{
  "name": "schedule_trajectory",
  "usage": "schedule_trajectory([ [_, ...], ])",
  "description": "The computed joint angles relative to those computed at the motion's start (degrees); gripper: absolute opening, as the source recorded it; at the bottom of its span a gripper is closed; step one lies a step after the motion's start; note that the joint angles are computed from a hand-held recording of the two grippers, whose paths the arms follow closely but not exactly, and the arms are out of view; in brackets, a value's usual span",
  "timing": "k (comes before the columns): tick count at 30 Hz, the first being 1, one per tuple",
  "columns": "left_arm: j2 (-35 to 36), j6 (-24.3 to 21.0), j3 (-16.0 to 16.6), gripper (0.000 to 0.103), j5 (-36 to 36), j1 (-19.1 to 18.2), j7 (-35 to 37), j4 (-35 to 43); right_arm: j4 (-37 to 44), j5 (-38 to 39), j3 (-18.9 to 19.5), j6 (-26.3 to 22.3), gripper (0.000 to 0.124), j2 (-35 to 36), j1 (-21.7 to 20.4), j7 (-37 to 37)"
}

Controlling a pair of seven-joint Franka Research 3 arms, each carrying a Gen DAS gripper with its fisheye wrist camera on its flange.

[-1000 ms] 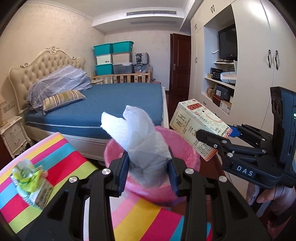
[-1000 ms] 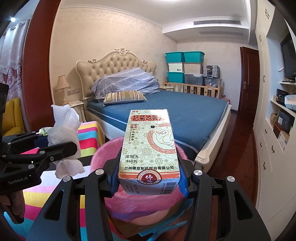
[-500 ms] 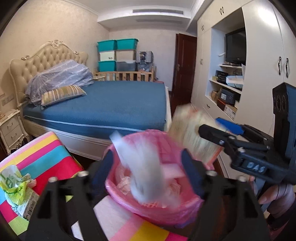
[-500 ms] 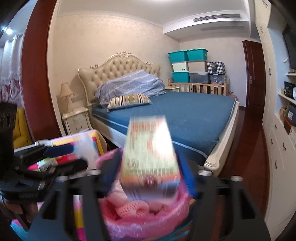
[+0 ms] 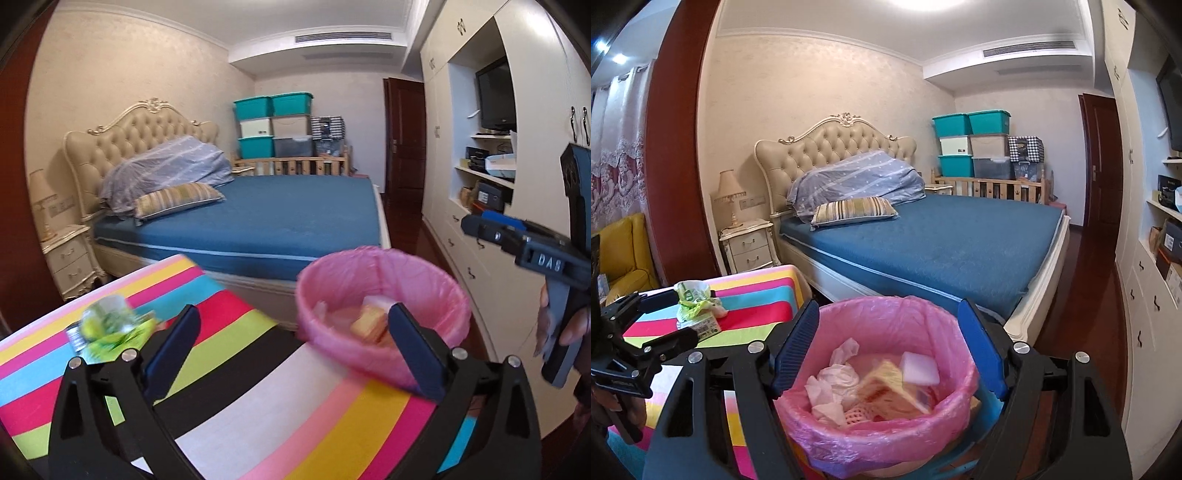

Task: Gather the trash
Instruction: 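Grasp the yellow-green plastic bag on the table with the right tool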

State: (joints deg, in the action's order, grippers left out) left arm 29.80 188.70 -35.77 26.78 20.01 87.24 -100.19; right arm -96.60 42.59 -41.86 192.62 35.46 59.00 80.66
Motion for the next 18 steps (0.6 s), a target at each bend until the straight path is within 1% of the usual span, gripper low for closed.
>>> schedule_trajectory([
  [2, -2.1, 1.4, 2.1, 0.098, -0.1, -0.2, -1.0, -2.7, 0.8, -0.2, -0.9, -0.8, 0.074, 0.8, 1.1, 0.0],
  [4, -4.8, 2.7, 6.1, 0.098, 0.0, -1.6, -2.6, -5.7, 1.6, -1.4, -0.7, -1.4, 0.074, 1.2, 1.4, 0.7],
  [6, -6.7, 3.9, 8.5, 0.098, 0.8, -1.9, -4.2, -8.2, 3.3, -3.1, 0.2, -2.5, 0.074, 2.1, 0.9, 2.0],
  [7, -7.7, 4.6, 10.4, 0.098, 1.1, -2.7, -5.0, -9.3, 4.2, -3.9, 0.2, -3.5, 0.075, 2.5, 0.7, 2.8],
  [9, -10.1, 6.6, 18.0, 0.098, -0.3, -7.7, -5.2, -11.9, 6.4, -5.5, 1.0, -5.2, 0.075, 3.8, 0.1, 4.5],
  [10, -11.1, 7.5, 22.9, 0.098, -2.0, -11.6, -4.6, -12.8, 7.9, -6.4, 1.5, -6.3, 0.075, 4.7, -0.2, 5.4],
  [11, -11.5, 8.1, 25.9, 0.098, -2.8, -13.7, -4.3, -13.3, 9.6, -7.2, 1.7, -7.4, 0.075, 5.8, -0.5, 6.4],
  [12, -12.2, 8.7, 30.0, 0.098, -4.9, -17.1, -3.3, -14.0, 10.8, -7.9, 2.1, -8.2, 0.076, 6.5, -0.9, 7.3],
  [13, -12.5, 9.0, 32.0, 0.098, -6.0, -18.5, -2.8, -14.4, 12.6, -8.7, 3.1, -9.1, 0.077, 7.4, -1.7, 8.1],
  [14, -12.9, 9.0, 33.1, 0.098, -6.7, -18.8, -2.7, -14.8, 14.5, -9.6, 4.5, -10.1, 0.077, 8.2, -2.7, 8.6],
  [16, -13.3, 8.9, 33.5, 0.098, -7.1, -17.9, -3.4, -15.2, 17.3, -11.5, 5.7, -11.8, 0.077, 9.5, -3.6, 9.7],
  [18, -13.6, 9.0, 35.2, 0.098, -8.5, -18.0, -3.3, -15.4, 20.8, -13.4, 7.1, -13.8, 0.077, 11.1, -4.8, 10.7],
])
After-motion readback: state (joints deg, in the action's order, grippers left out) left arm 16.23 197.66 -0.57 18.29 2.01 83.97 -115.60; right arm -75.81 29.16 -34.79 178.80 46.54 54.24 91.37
